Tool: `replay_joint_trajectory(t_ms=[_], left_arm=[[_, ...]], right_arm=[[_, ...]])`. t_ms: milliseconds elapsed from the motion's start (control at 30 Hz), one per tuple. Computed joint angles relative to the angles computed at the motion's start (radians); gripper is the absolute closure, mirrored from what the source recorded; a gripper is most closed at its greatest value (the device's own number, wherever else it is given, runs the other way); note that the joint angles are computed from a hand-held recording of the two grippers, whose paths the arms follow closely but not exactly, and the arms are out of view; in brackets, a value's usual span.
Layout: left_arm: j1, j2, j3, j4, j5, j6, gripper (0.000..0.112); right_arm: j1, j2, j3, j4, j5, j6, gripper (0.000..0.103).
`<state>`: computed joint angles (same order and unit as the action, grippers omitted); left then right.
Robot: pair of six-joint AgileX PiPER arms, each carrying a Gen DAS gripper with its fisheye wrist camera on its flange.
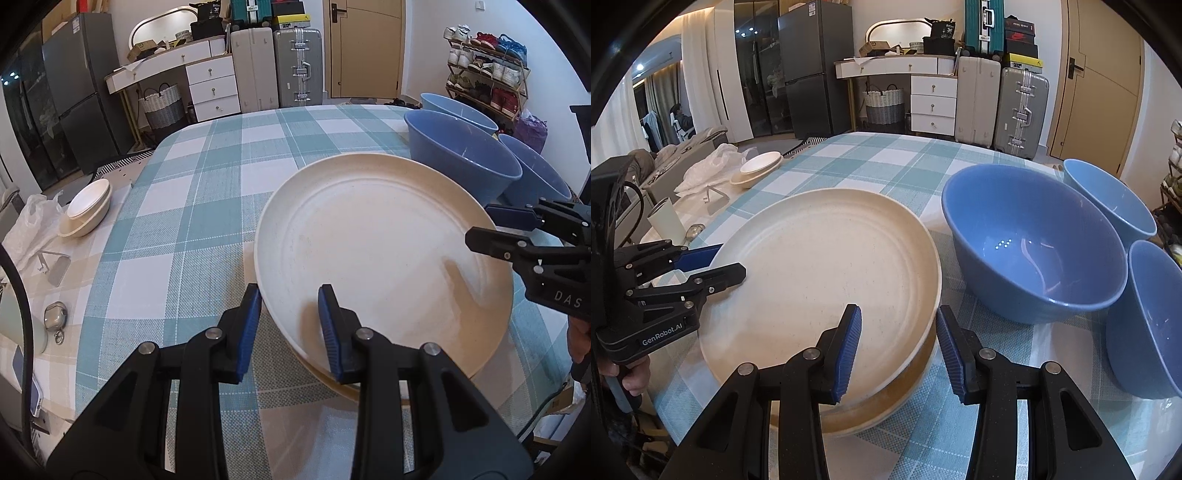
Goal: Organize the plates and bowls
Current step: 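Lift and carry the held cream plates over the other cream plates with both tools, then lower the cream plates onto the plate stack and open both tools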
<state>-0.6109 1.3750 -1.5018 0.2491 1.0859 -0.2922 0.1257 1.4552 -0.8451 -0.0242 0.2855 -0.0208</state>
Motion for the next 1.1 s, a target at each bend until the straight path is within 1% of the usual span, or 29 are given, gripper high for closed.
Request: replay_joint_trajectory(t_ms=[100,167,367,467,633,733,800,900,1033,1067,1100], left_arm=[[-0.011,-0.001,0.014,0.011,-0.004,-0.009,0.084],[-0.015,-0.004,0.021,0.007,-0.003,-0.012,0.084],[-0.043,-0.003,0.032,0.051,-0.004,-0.032,0.084],[-0.048,-0.003,0.035,0.059,-0.004,-0.035,0.084],[-0.064,-0.003,0.045,0.083,-0.001,-0.049,0.082],[-0.078,0.004,0.048,0.106,0.002,-0.058,0.081],[-0.080,0.008,0.052,0.105,0.002,-0.061,0.081],[-0.085,0.011,0.058,0.114,-0.004,-0.060,0.078],[-0.077,0.012,0.057,0.095,-0.006,-0.055,0.077],[-0.072,0.011,0.058,0.087,-0.007,-0.052,0.077],[-0.066,0.011,0.055,0.076,-0.007,-0.042,0.073]], right_arm=[[-0.003,-0.004,0.015,0.004,-0.007,-0.004,0.059],[-0.001,-0.007,0.022,-0.021,-0.011,0.021,0.059],[-0.010,-0.006,0.041,0.019,-0.023,-0.016,0.059],[-0.004,-0.005,0.056,0.001,-0.035,0.008,0.059],[0.018,-0.004,0.080,-0.142,-0.053,0.149,0.059],[0.021,-0.005,0.085,-0.190,-0.062,0.199,0.059],[0.012,-0.012,0.086,-0.169,-0.063,0.173,0.059],[-0.002,-0.015,0.084,-0.083,-0.065,0.087,0.059],[0.004,-0.016,0.085,-0.114,-0.061,0.106,0.059],[0.001,-0.016,0.084,-0.087,-0.061,0.079,0.058],[-0.007,-0.017,0.084,-0.028,-0.059,0.017,0.057]])
